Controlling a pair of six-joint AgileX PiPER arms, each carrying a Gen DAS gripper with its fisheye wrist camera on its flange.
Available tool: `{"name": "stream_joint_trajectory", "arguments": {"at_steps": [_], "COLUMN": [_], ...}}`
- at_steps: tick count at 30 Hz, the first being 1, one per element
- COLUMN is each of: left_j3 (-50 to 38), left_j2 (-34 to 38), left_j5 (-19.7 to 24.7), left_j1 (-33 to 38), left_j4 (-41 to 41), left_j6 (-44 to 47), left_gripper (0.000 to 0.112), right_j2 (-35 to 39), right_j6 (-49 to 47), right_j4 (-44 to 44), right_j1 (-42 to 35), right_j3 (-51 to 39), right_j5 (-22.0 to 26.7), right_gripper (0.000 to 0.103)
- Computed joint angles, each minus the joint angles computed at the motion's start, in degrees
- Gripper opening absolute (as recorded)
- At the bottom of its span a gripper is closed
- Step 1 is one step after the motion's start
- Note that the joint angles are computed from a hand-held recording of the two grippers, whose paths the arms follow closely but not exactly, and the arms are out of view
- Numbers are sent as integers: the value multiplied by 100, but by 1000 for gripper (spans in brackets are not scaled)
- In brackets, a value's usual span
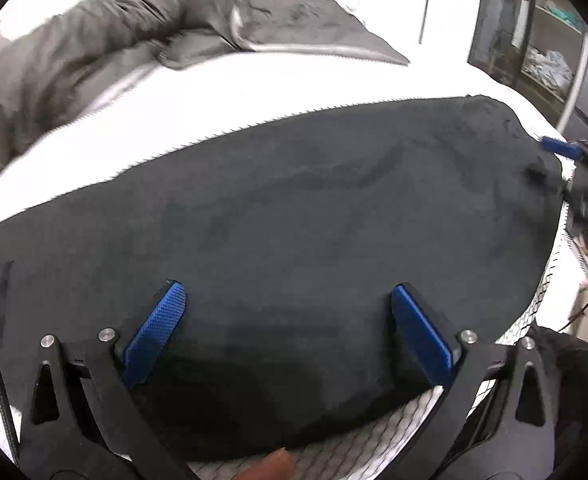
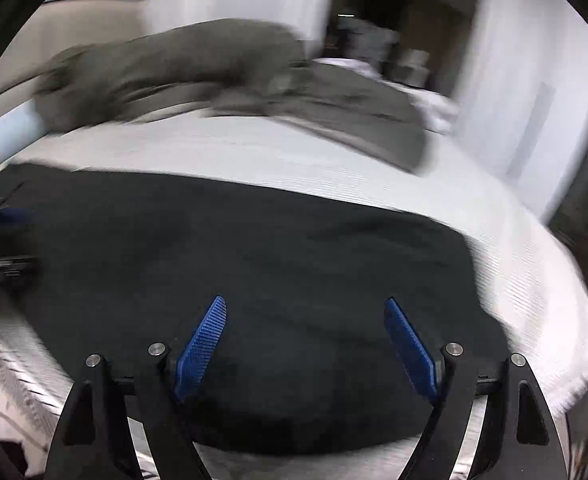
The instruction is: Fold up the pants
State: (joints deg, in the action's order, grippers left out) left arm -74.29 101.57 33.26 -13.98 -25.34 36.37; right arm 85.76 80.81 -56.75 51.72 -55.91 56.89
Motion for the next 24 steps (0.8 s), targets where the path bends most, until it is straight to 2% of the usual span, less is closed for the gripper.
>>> {"name": "stream_joint_trajectory", "arguments": {"at_steps": [2, 3, 4, 5, 6, 7, 9, 10, 13, 14, 16, 18, 20, 22, 24], "left_j3": [-428, -446, -353, -331, -169, -55, 1, -18, -22, -34, -25, -76, -133, -304, -655], "left_j2": [379, 397, 329, 323, 216, 156, 117, 131, 115, 119, 88, 19, -68, -30, 225], "left_j5": [143, 156, 92, 43, -82, -218, -186, -160, -175, -236, -355, -129, 125, 383, 585], "left_j1": [-62, -24, 63, 107, 258, 419, 930, 1227, 1901, 2021, 2174, 2261, 2202, 1938, 1389], "left_j4": [466, 481, 420, 478, 580, 654, 562, 471, 349, 522, 883, 532, -70, -371, -164], "left_j6": [-475, -447, -308, -305, -244, -217, -65, -7, 41, -91, -518, -274, 321, 660, 533], "left_gripper": [103, 103, 103, 103, 103, 103, 103, 103, 103, 103, 103, 102, 102, 102, 102], "right_j2": [643, 913, 1266, 1549, 1635, 1504, 1281, 1128, 1135, 1033, 728, 467, 519, 524, 862], "right_j6": [-302, -472, -801, -900, -772, -447, -203, -156, 424, 566, 782, 936, 747, 173, -327], "right_j4": [336, 485, 646, 613, 399, 181, 229, 294, -165, -133, -33, 84, 137, 214, 504], "right_j1": [-175, -222, -253, -193, -222, -228, -415, -443, -215, -312, -634, -659, -471, -321, -208], "right_j3": [-471, -634, -947, -1093, -1046, -795, -523, -436, -135, 4, 243, 362, 136, -183, -778], "right_j5": [-937, -1142, -1117, -928, -969, -1102, -1338, -1195, 186, 393, 238, 153, 141, -97, -287], "right_gripper": [83, 83, 83, 83, 84, 84, 85, 86, 86, 87, 87, 87, 87, 87, 87]}}
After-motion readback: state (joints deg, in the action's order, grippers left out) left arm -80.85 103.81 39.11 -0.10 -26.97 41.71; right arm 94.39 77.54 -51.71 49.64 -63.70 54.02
